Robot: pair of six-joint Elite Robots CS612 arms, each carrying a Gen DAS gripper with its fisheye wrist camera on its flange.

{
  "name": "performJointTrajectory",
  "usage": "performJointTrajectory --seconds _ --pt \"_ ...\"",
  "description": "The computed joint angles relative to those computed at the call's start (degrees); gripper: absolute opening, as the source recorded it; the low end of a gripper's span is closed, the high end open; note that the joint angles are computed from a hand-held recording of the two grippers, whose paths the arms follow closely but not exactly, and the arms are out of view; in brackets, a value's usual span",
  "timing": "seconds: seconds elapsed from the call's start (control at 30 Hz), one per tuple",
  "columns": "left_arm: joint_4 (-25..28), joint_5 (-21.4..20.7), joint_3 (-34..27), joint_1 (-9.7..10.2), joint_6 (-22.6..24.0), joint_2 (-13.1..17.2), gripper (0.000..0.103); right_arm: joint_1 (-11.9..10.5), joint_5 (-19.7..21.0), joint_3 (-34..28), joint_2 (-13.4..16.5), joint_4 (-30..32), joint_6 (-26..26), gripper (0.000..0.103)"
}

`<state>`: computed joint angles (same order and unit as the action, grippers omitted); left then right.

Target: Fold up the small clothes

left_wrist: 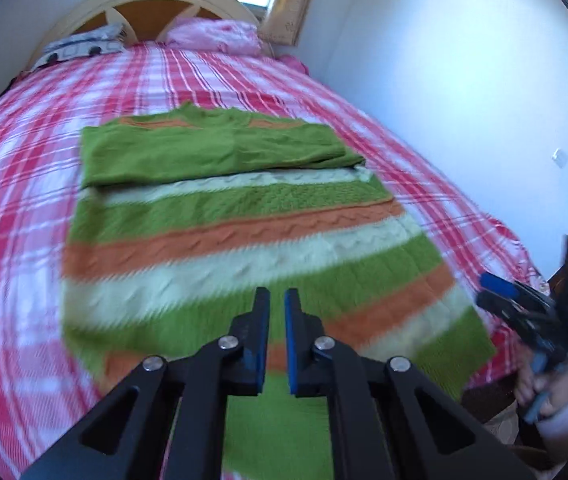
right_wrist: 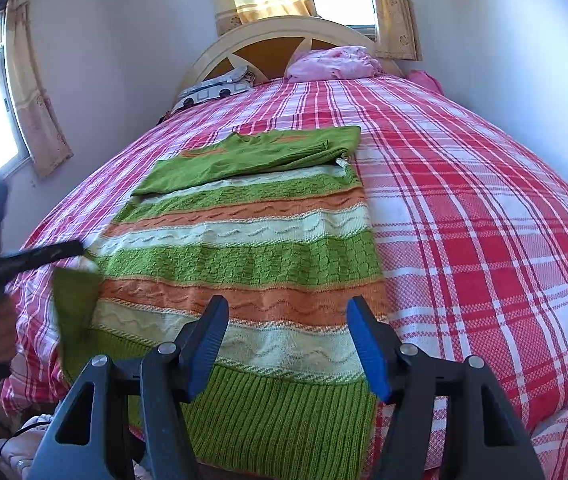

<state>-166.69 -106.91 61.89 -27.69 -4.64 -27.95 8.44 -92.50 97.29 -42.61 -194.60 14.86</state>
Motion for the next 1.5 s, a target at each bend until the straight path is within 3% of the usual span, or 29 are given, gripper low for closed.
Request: performJointTrajectory --seconds 0.13,0.2,0.3,0.33,0.4,0.43,0.47,0.5,0.6,0.7,0.73,0.8,0.83,0.9,1.0,1.1,1.17,1.2,1.33,1.5 --pt "7.2 3.5 -6.2 -0.7 3.8 2.8 0.008 -0.1 0.7 0.0 0.0 0.3 -0.2 0.063" --pt "8.7 4.6 -7.0 -0.71 4.8 3.0 0.008 -0.3 3.4 -0.3 0.2 0.5 -0.2 0.063" --pt "7.8 -0.7 -6.0 0.51 5.7 2.0 0.009 -0.2 7.9 -1.0 0.7 1.4 -1.6 0.063" --pt "8.4 -4.0 -5.2 1.12 8.7 1.3 0.012 0.1 8.2 -1.4 0.9 1.7 -2.8 0.063" --pt "9.9 -5.2 -2.4 1.24 17.0 -0.7 0.033 0.9 7.1 -2.3 1.4 2.9 -5.3 0.063" --pt "9.9 -4.1 0.0 1.07 22.3 -2.1 0.065 1.3 6.6 -2.7 1.6 3.6 -6.2 0.063" --pt "9.0 -3.1 2.2 0.86 27.4 -3.2 0.09 1.4 6.6 -3.0 1.7 4.0 -6.7 0.063" --pt "5.7 -1.7 5.7 0.4 33.4 -4.7 0.095 1.4 6.9 -3.2 1.8 4.4 -6.8 0.063" --pt "-1.6 -0.2 11.2 -0.26 47.6 -6.4 0.097 0.9 7.8 -3.3 2.0 4.6 -4.2 0.063" --pt "0.0 4.0 10.8 -1.36 55.3 -5.7 0.097 -0.2 8.5 -2.7 1.8 4.0 0.3 0.063" --pt "2.4 4.8 9.6 -1.58 55.6 -5.2 0.095 -0.5 8.3 -2.4 1.5 3.6 1.7 0.063" --pt "9.3 4.1 6.5 -1.5 55.2 -4.1 0.078 -1.0 7.3 -1.3 0.9 2.4 3.5 0.063" --pt "14.2 2.7 4.7 -1.22 55.2 -3.6 0.066 -1.1 6.3 -0.7 0.4 1.8 4.1 0.063" --pt "20.3 -2.1 2.8 -0.48 56.1 -3.1 0.059 -1.3 3.9 0.6 -0.5 1.0 4.7 0.063" --pt "17.2 -1.2 5.7 -0.6 59.1 -4.1 0.058 -1.6 0.8 2.0 -1.5 0.4 5.4 0.063" --pt "16.2 -1.6 7.2 -0.34 57.6 -5.0 0.04 -2.1 -0.8 2.8 -2.0 0.3 7.1 0.063" --pt "14.6 -2.2 7.6 -0.15 53.5 -5.1 0.018 -2.5 -1.1 3.1 -2.0 -0.2 7.9 0.063" --pt "15.1 -2.7 7.0 -0.08 51.8 -4.8 0.013 -2.8 -1.4 3.4 -2.2 -0.1 8.3 0.063" --pt "10.2 -2.2 9.0 -0.23 44.2 -5.5 0.011 -4.2 1.5 4.7 -2.8 1.5 11.3 0.063" --pt "5.4 -6.7 8.3 1.15 30.7 -4.9 0.011 -5.1 7.3 6.3 -3.7 6.3 9.0 0.063"
